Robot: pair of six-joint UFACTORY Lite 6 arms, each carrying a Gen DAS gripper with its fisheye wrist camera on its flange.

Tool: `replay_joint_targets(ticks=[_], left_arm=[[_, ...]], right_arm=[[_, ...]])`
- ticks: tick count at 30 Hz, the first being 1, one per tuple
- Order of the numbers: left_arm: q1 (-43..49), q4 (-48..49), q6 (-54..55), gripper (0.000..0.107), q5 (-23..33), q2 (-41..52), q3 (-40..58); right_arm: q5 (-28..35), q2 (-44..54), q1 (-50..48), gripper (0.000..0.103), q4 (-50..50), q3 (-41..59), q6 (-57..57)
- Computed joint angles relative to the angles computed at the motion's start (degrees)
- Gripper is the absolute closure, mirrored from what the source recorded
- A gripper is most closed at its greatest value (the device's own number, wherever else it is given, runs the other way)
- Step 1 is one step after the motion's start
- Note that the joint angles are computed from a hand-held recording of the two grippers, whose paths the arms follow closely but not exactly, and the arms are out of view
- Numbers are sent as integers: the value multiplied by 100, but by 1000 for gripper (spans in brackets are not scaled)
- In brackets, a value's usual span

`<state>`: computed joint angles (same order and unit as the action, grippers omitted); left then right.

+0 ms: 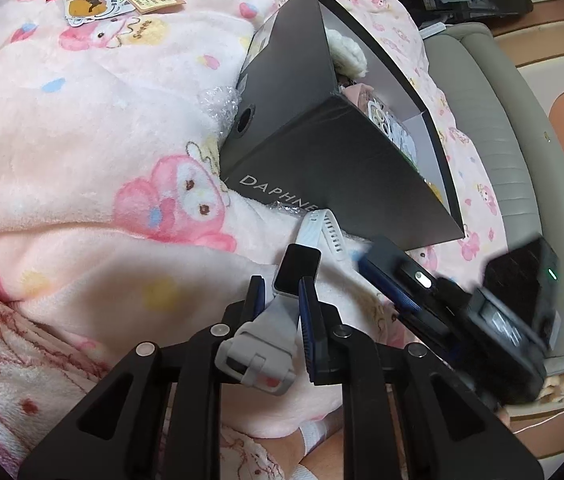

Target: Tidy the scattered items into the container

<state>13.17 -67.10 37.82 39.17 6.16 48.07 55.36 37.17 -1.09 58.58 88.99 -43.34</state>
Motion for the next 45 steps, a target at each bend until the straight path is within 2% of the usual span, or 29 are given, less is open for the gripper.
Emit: replay_joint_targets(ticks=[3, 5, 7, 8, 12, 17, 20, 22, 25, 28, 33, 36, 39, 41, 43, 45], left_arm=[[-4, 71, -32, 92, -59, 33, 5], [2, 93, -17, 92, -59, 32, -2], [60, 23, 77, 92, -5, 68, -3], [105, -78, 191, 92, 44, 34, -59], [304, -628, 791, 92, 259, -185, -291], [219, -478, 710, 92, 187, -268, -316], [175, -540, 785, 92, 230, -239, -314], [191, -594, 885, 84, 301, -267, -337], [213, -679, 1013, 79, 362, -448, -466], [201, -309, 619, 79, 619, -482, -453], [-7, 635, -615, 79, 1227, -712, -221], [-196, 894, -1083, 79, 1386, -723, -158], [-335, 1015, -1377, 79, 1114, -582, -282], [-361, 703, -1248, 79, 843, -718, -419], [-406, 559, -1242, 73, 372, -978, -501], [-555, 1004, -1723, 73, -45, -947, -345]], right_arm=[[-51, 831, 317, 80, -189, 897, 490], [-206, 1124, 473, 80, -337, 1145, 753], [-193, 1257, 528, 88, -173, 1169, 641], [-284, 1119, 545, 99, -44, 959, 458], [-586, 134, 424, 100, 480, -160, -238], [-1274, -2014, 119, 100, 797, -2240, -966], [-1468, -2904, 13, 100, 742, -3123, -1021], [-1702, -3266, -51, 100, 871, -3599, -1221], [-2138, -3112, -201, 100, 1305, -3891, -1886], [-1727, -2806, -444, 99, 1312, -3675, -1680], [-1691, -2902, -499, 98, 1315, -3757, -1769], [-1546, -2737, -581, 97, 1320, -3669, -1648], [-1466, -2717, -632, 96, 1347, -3663, -1683], [-1482, -2789, -637, 96, 1384, -3764, -1781], [-1456, -2814, -631, 96, 1362, -3794, -1786], [-1445, -2811, -633, 96, 1318, -3792, -1785]])
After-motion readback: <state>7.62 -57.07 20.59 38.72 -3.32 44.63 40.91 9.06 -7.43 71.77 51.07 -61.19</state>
